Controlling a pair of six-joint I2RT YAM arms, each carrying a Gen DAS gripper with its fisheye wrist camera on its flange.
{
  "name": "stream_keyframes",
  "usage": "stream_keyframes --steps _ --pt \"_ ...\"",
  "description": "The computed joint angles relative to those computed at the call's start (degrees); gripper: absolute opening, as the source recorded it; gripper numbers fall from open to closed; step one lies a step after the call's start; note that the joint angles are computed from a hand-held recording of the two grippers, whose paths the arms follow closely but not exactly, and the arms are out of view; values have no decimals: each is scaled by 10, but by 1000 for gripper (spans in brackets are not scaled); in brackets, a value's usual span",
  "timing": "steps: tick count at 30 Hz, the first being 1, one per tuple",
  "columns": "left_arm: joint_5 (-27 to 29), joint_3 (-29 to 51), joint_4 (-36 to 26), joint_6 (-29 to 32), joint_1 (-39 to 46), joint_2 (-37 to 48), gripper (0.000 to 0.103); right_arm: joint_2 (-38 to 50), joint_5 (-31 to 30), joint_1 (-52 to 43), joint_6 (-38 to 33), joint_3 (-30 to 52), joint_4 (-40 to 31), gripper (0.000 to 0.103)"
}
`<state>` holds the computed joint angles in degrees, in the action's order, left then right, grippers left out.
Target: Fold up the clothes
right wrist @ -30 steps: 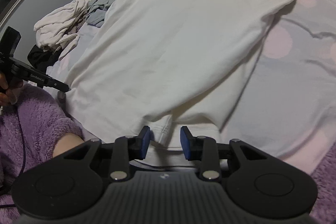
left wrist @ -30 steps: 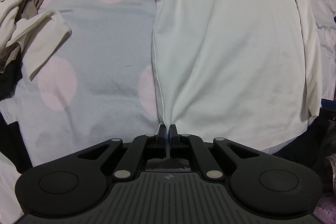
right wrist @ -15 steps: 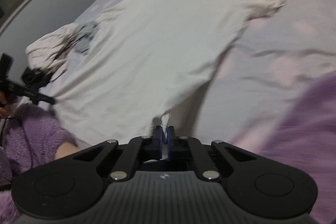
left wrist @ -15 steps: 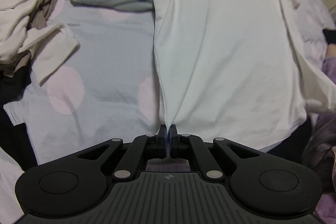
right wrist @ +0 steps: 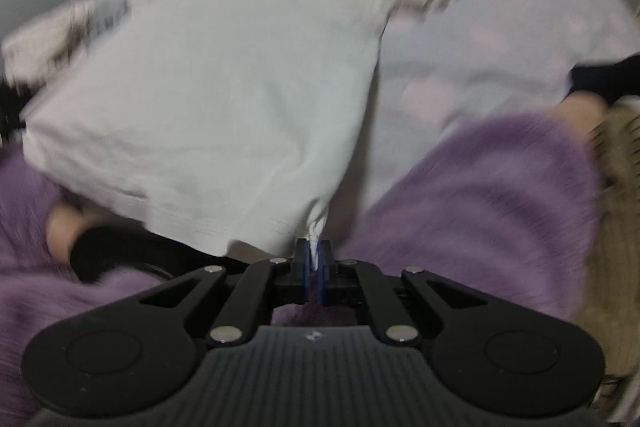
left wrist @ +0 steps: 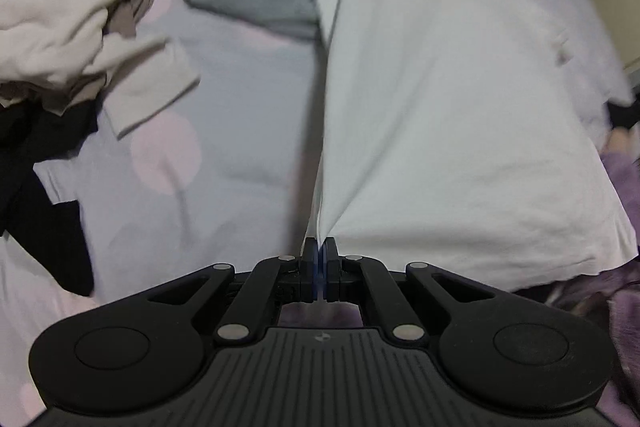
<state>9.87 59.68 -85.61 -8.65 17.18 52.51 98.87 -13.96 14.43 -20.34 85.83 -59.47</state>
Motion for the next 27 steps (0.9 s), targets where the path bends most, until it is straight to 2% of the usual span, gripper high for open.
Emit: stream_keyframes --steps 4,8,13,16,18,21,25,27 --pt "-61 -44 33 -17 -45 22 0 46 6 19 -9 -13 13 4" --pt "-60 -58 39 3 -31 37 0 83 18 27 -29 9 -1 4" --pt "-33 -71 43 28 9 51 3 96 41 43 -60 3 -6 4" --pt "-13 -73 39 48 40 57 16 102 52 50 -75 1 -9 4" --pt "3 -75 34 67 60 61 28 112 55 50 -81 9 -16 4" --pt "17 -78 29 87 76 70 37 125 56 47 -87 22 -31 5" --pt "15 -86 31 97 58 87 37 120 51 39 -92 30 -50 5" --pt "11 -91 34 98 42 88 22 112 43 31 -90 33 -54 7"
